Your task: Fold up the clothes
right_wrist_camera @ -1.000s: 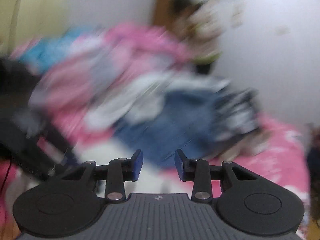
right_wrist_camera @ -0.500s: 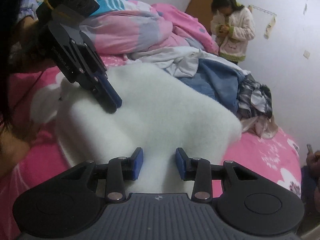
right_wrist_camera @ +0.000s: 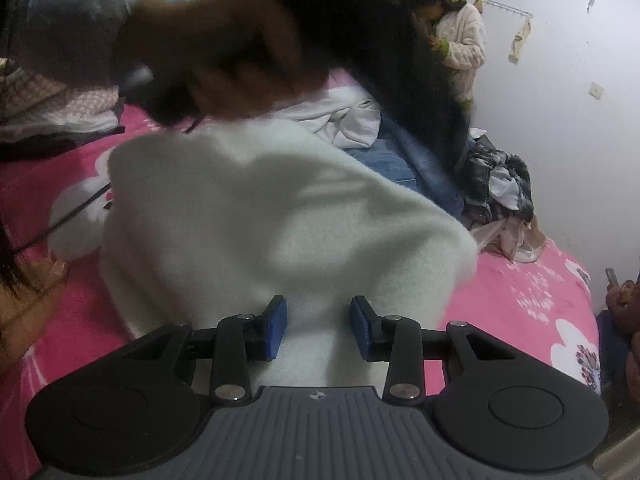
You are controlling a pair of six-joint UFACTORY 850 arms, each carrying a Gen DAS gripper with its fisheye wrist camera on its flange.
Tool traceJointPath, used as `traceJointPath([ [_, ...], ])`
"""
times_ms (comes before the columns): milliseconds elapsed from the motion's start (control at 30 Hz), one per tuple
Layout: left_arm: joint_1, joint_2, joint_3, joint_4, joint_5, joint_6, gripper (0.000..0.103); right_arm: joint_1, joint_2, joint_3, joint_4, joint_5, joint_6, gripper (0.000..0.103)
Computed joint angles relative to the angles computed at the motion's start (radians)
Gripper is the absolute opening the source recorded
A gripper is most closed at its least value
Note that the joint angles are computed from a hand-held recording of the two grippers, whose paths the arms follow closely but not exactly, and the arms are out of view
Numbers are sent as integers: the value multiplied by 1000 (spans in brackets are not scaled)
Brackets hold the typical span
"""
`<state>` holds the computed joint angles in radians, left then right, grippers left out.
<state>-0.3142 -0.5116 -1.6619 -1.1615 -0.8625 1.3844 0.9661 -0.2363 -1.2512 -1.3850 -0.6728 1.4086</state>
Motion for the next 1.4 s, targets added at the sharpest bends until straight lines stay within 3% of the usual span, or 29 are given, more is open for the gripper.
traceJointPath([
  [67,23,-26,-28,18,28,-172,14,-5,5,4,1,10,13,40],
  [133,45,-21,-28,184,160,-337,10,-9,10,10,-5,20,29,40],
  [167,66,-27,-14,245,175,-426,13,-6,12,15,-15,18,38,40],
  [233,124,-22,13,251,127,-534,6,3,9,18,-33,4,42,40],
  [300,139,44,74,292,213,-511,2,9,5,16,-36,-10,41,40],
  [367,131,127,150,195,304,-344,2,6,5,9,-10,-3,21,40],
  [400,126,159,176,91,287,-240,2,5,6,4,6,0,8,40],
  [467,130,194,209,-69,143,-65,4,3,3,-7,40,2,-25,40],
  [533,110,230,262,-62,78,48,7,5,-2,-20,71,-4,-67,40],
  [600,85,240,357,-42,148,188,8,-1,-2,-25,94,0,-102,40],
  [667,119,270,432,-141,143,268,8,-5,-5,-45,164,-2,-180,39],
  [800,159,273,411,-79,76,110,8,-20,-6,-133,369,-7,-347,39],
  [933,135,281,425,-82,123,144,7,-75,-20,-201,236,60,-127,39],
  [1000,115,288,439,-101,160,165,7,-116,-64,-243,253,108,-113,39],
  [1100,148,267,425,-107,79,76,7,-142,-91,-224,248,160,-118,36],
  [1167,163,235,390,-91,25,11,7,-122,-70,-181,198,114,-126,32],
  [1267,159,234,392,-103,25,44,7,-108,-24,-132,265,42,-197,28],
  [1400,162,228,390,-107,19,38,7,-58,-2,-126,311,-140,-294,30],
])
